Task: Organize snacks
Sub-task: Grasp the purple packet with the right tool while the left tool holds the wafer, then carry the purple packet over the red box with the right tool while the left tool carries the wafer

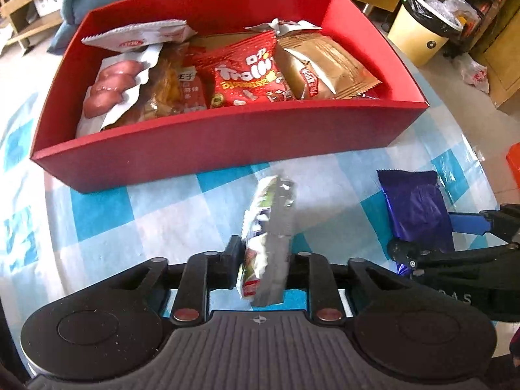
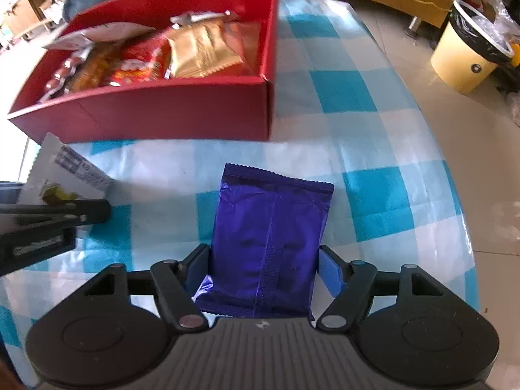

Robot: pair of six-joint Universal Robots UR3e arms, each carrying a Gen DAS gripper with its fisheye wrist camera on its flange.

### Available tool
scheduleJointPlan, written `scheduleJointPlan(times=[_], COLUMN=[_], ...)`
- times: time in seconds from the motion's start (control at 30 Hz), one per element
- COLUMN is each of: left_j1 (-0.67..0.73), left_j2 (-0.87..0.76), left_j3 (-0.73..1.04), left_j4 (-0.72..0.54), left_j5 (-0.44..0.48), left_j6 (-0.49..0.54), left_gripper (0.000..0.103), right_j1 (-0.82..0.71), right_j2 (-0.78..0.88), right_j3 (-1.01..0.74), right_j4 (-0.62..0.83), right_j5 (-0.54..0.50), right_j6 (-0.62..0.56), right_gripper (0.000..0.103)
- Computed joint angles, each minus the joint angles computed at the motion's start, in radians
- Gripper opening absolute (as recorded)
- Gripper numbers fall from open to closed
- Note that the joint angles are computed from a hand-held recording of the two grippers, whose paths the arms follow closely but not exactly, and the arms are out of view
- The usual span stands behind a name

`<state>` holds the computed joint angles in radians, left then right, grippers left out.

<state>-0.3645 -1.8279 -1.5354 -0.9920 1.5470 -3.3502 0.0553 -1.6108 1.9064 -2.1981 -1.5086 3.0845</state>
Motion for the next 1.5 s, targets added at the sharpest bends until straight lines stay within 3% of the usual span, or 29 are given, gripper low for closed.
scheduleJointPlan(times=[0.53,1.5], left_j1=[0.004,0.042], left_j2=[0.021,0.116], left_j3=[0.029,0.018], left_j4=[-0.008,-0.020], left_j5=[-0.013,-0.070], left_j6=[-0.032,-0.022], left_gripper=[0.023,0.023], right_j1=[-0.084,-0.106], right_j2=[-0.131,-0.135], right_j3=[0.056,0.008], right_j4=[-0.021,-0.047], right_j5=[0.119,0.198], right_j6=[-0.050,-0.014], right_gripper=[0.065,0.065])
